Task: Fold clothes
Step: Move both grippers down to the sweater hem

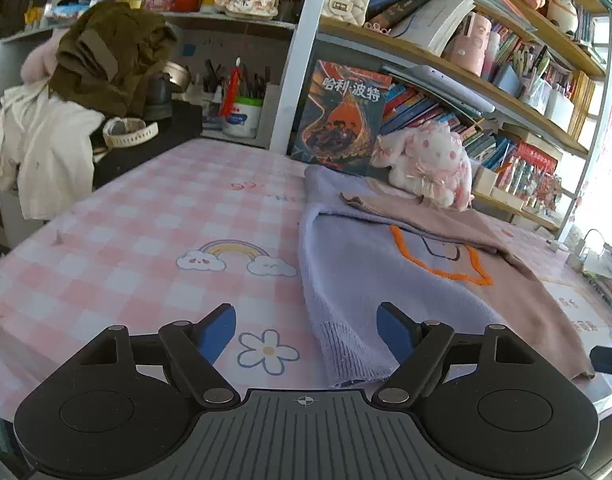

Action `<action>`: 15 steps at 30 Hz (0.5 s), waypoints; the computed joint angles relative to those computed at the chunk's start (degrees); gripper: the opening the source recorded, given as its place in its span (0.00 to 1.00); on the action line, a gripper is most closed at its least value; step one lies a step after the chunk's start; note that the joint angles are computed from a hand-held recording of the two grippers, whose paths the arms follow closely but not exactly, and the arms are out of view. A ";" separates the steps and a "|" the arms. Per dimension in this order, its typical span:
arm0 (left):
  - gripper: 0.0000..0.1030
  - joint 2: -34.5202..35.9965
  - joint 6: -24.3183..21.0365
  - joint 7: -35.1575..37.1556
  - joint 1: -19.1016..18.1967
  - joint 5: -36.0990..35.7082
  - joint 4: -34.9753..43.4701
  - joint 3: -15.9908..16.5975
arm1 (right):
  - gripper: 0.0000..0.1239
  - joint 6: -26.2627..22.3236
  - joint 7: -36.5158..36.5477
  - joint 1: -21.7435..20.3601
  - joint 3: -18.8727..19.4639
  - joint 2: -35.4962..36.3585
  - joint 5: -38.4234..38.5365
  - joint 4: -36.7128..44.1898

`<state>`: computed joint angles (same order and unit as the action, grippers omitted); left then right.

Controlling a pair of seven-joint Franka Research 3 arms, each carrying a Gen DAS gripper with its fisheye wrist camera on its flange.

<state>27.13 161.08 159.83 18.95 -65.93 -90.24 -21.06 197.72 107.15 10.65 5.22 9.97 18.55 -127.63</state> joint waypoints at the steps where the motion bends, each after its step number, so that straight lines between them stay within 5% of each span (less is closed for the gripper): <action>1: 0.77 0.45 -1.25 -1.30 0.07 0.49 0.61 0.26 | 0.36 -0.08 0.62 -0.62 0.43 0.11 -0.53 0.00; 7: 0.77 2.93 -3.96 -8.64 -0.24 3.66 3.72 1.00 | 0.34 1.46 11.79 -9.07 6.37 0.33 -10.97 -1.35; 12: 0.76 3.52 -2.92 -7.22 0.86 3.38 3.82 -0.99 | 0.34 1.92 18.51 -11.30 6.83 0.67 -17.69 -1.31; 15: 0.64 3.72 -2.52 -6.91 0.72 4.20 4.03 -1.14 | 0.33 1.92 20.87 -11.95 6.78 0.85 -20.29 -1.11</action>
